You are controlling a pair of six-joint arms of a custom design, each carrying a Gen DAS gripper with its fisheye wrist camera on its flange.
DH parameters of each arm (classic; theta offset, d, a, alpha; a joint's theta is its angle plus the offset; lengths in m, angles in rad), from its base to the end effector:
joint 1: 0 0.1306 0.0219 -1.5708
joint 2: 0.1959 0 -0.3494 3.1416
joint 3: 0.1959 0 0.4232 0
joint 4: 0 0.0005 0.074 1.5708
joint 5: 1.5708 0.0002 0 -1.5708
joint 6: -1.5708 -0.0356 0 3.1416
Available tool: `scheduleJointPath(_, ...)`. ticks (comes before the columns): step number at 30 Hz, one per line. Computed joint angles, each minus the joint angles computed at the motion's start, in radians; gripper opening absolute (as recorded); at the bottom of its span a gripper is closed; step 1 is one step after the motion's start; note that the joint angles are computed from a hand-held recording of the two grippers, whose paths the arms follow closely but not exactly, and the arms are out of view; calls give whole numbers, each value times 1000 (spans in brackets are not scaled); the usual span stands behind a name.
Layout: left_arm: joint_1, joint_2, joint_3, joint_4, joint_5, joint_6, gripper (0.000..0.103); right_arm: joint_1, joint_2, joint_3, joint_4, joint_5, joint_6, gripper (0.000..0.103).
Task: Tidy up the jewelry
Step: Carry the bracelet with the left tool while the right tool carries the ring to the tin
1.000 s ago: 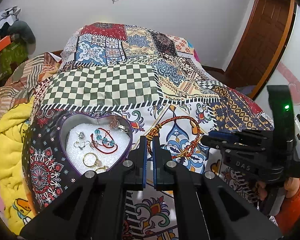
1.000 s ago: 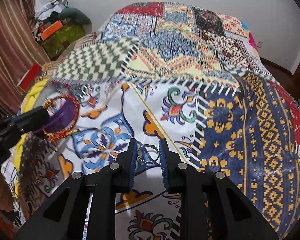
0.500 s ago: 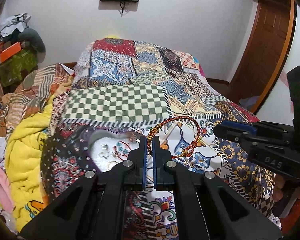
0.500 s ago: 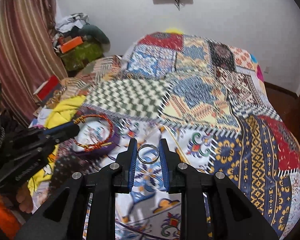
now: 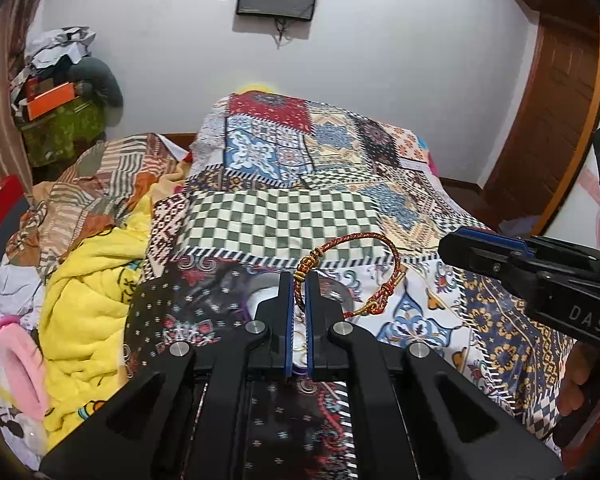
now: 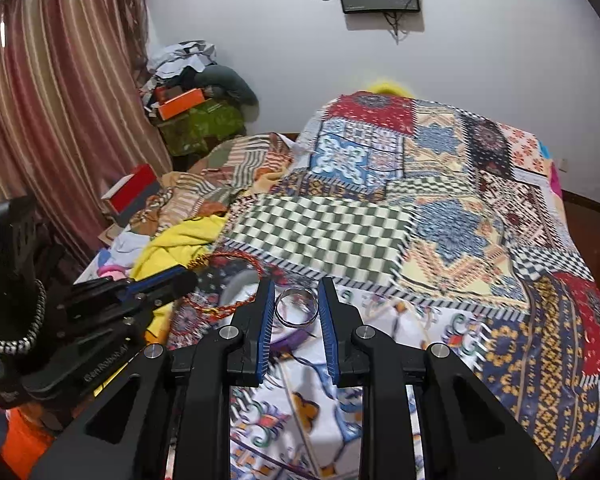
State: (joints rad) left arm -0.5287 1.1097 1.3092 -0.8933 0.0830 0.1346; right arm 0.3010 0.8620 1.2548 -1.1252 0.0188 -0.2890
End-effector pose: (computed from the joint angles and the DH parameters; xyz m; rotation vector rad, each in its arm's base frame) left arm 0.3688 -0.2195 0.4815 0.4943 2.2471 -0.4416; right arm 0.3086 0.0946 0.5236 -0.0042 2.3194 0.2796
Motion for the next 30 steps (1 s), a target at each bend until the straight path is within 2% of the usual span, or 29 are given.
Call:
scheduleJointPath(8, 17, 18, -10, -5, 5, -10, 3, 27, 62, 14, 35, -27, -2, 20)
scheduleJointPath(20, 31, 97, 3, -4, 2, 8, 3, 9, 110, -7, 20, -60, -10, 20)
scheduleJointPath(30, 24, 126, 7, -21, 21, -15, 3, 17, 150, -13, 17, -82, -4, 20)
